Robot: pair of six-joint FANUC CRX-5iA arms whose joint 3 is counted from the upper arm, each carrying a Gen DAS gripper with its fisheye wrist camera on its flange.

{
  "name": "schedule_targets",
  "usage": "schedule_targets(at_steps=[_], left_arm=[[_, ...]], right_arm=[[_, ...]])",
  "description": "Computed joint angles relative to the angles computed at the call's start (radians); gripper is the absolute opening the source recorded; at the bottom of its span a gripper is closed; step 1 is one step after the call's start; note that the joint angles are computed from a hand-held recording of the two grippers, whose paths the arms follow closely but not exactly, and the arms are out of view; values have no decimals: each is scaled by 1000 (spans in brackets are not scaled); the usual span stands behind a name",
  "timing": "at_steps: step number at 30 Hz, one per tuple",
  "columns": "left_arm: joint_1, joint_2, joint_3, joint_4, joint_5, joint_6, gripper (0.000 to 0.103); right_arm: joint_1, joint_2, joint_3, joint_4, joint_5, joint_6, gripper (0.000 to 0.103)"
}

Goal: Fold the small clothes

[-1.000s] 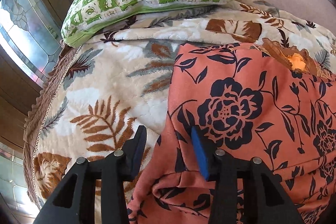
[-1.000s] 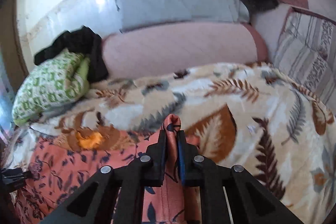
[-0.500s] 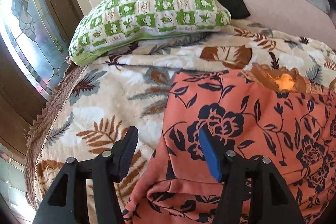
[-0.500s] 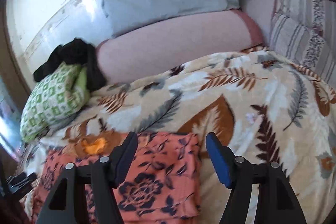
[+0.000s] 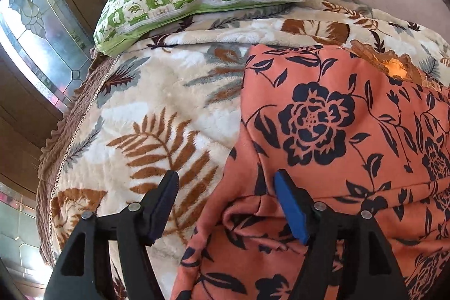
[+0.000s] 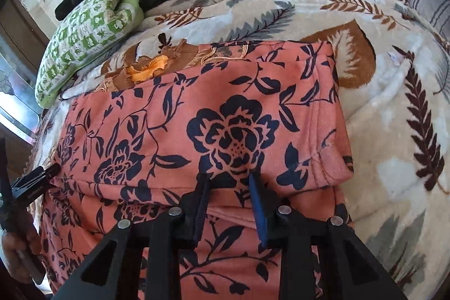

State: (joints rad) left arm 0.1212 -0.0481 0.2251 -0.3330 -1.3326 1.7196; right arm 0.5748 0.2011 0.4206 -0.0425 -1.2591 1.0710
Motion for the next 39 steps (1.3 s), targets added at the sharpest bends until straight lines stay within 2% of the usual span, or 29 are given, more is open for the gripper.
schedule_targets(at_steps=[4,5,7,8,9,12,15,20,25,27,30,31,33,34,35,36,37,38,39], left_arm=[[55,-64,-81,55,-15,-29,74],[65,-99,-119,62,8,-34,74],[46,-152,-163,18,4,-39,74],[40,-187,-194,4,17,-40,74],[39,-220,-224,-1,26,-39,74],[57,-292,-286,29,23,-68,74],[33,-363,-337,-3,20,-95,74],[33,-467,-404,-4,-10,-137,72],[-26,-524,-424,-60,-76,-122,72],[-21,-534,-422,-51,-108,-133,72],[75,-554,-419,44,-151,-204,71],[135,-565,-421,96,-166,-246,71],[262,-598,-426,184,-185,-338,71],[314,-617,-428,208,-182,-377,71],[371,-633,-427,231,-179,-421,71],[417,-640,-425,248,-178,-454,72],[465,-642,-422,267,-181,-477,72],[531,-645,-424,310,-189,-510,72],[614,-648,-435,382,-206,-561,73]], right_arm=[[20,-111,-141,7,73,-40,32],[23,-144,-176,-5,100,-48,32],[26,-192,-216,-55,126,-30,32],[38,-199,-224,-58,110,-23,33],[58,-201,-233,-44,81,-25,33],[150,-269,-338,78,115,-82,34],[214,-345,-428,142,138,-138,34],[294,-449,-507,158,94,-191,34],[325,-528,-534,85,36,-199,34],[330,-550,-539,48,9,-186,35],[357,-567,-541,57,-26,-179,34],[336,-564,-522,21,-44,-167,34],[232,-550,-459,-150,-93,-97,34],[206,-558,-451,-193,-96,-77,34],[201,-581,-461,-184,-69,-68,34],[225,-615,-490,-122,-30,-91,34],[242,-642,-511,-59,0,-129,37],[229,-666,-524,-49,30,-155,40],[194,-688,-534,-68,67,-170,60]])
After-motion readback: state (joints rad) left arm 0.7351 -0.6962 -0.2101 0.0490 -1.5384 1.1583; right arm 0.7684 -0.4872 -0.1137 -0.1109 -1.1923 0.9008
